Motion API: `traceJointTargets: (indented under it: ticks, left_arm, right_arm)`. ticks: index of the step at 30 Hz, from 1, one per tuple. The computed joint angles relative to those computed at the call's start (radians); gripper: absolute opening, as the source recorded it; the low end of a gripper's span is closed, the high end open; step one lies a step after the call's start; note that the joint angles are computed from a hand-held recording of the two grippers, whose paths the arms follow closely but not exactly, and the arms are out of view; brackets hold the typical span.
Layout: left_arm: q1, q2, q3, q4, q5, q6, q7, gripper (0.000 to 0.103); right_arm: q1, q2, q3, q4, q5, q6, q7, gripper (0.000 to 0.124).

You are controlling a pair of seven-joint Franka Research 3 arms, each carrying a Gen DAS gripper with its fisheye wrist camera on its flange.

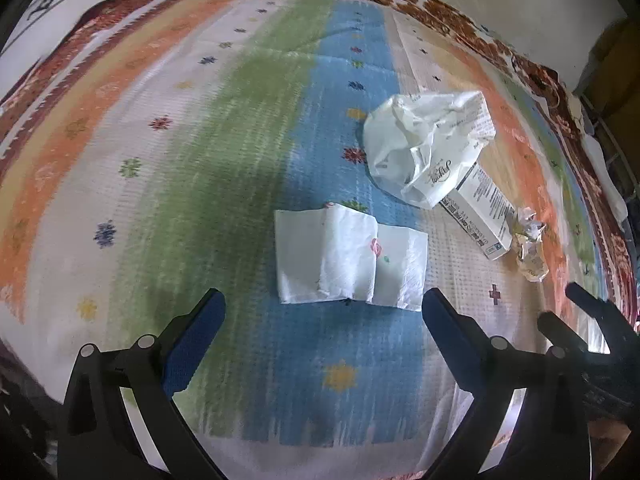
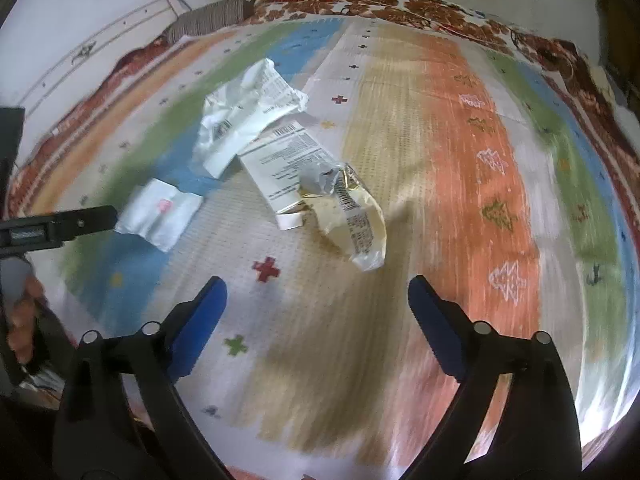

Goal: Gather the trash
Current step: 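Move both grippers back toward the white tissue and gold wrapper on the bed, then close the left gripper on the white tissue while the right gripper grasps the crumpled gold wrapper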

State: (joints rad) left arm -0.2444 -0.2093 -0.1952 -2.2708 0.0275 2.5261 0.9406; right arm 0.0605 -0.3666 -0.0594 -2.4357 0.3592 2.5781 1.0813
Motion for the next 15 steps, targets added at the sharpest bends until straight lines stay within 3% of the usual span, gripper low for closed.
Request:
traceJointTargets:
  ticks: [8, 15]
  left_arm:
    - [0.0, 0.058, -0.002, 0.027, 0.011, 0.03, 0.059, 0.087]
    - [0.008, 0.118, -0.02, 0.073, 0.074, 0.001, 0.059, 0.065]
  right_arm:
    - [0.002, 0.11, -0.008, 0.064, 0.015, 0.033, -0.004, 0.071]
    - [0.002, 0.162, -0.004, 0.098, 0.029, 0.049, -0.022, 0.05]
